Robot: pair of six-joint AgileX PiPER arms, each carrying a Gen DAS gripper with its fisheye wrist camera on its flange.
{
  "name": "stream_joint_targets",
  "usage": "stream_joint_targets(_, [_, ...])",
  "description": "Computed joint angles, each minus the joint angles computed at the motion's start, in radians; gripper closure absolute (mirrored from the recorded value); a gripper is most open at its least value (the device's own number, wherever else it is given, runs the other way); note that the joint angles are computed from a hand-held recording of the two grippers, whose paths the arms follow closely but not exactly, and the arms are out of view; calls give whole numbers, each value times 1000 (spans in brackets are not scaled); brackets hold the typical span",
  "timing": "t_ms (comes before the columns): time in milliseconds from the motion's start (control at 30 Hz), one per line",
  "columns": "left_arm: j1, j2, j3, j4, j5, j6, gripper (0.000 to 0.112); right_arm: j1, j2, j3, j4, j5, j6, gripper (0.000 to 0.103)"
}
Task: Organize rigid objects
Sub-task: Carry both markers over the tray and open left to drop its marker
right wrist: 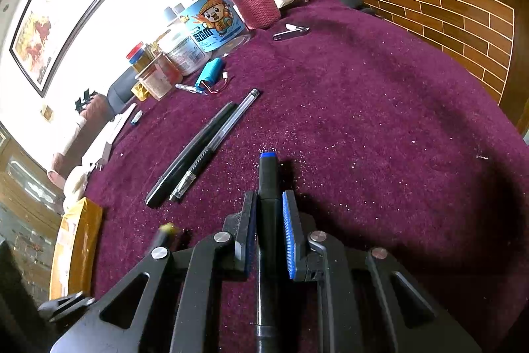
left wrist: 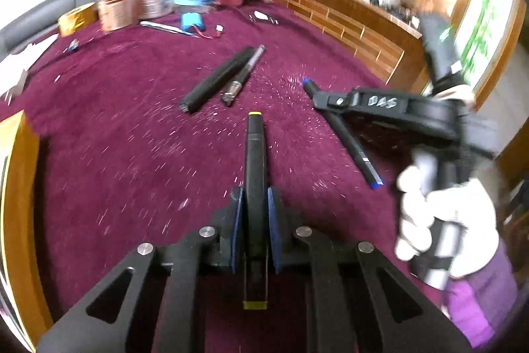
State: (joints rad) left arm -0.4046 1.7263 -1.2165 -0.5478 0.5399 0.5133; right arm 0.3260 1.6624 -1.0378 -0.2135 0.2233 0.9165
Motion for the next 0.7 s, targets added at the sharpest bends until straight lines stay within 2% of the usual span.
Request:
stream_joint_targets(100, [101, -125, 115, -243, 44, 197, 100, 32, 1, -32, -91, 82, 70, 89])
stream_joint_targets(200, [222, -227, 194, -413, 128, 349, 100, 86, -5, -53, -219, 184, 167, 89])
stream_joint_targets(300, [379, -309, 252, -518, 230, 449, 100, 119, 2, -85, -238, 263, 138, 89])
stream_joint_targets(367, [487, -335, 273, -560, 280, 491, 100, 109, -10, -77, -171, 250, 76, 90])
stream_joint_targets(533, [834, -386, 336, -587, 394, 572, 100, 96, -93, 1, 157, 92, -171, 90])
stream_joint_targets(633, [1007, -380, 354, -575, 413, 611, 100, 143, -105, -20, 301, 65, -290, 90])
stream_joint_targets(700, [1064, -371, 364, -572, 393, 627, 100, 178, -99, -50, 387, 62, -365, 90])
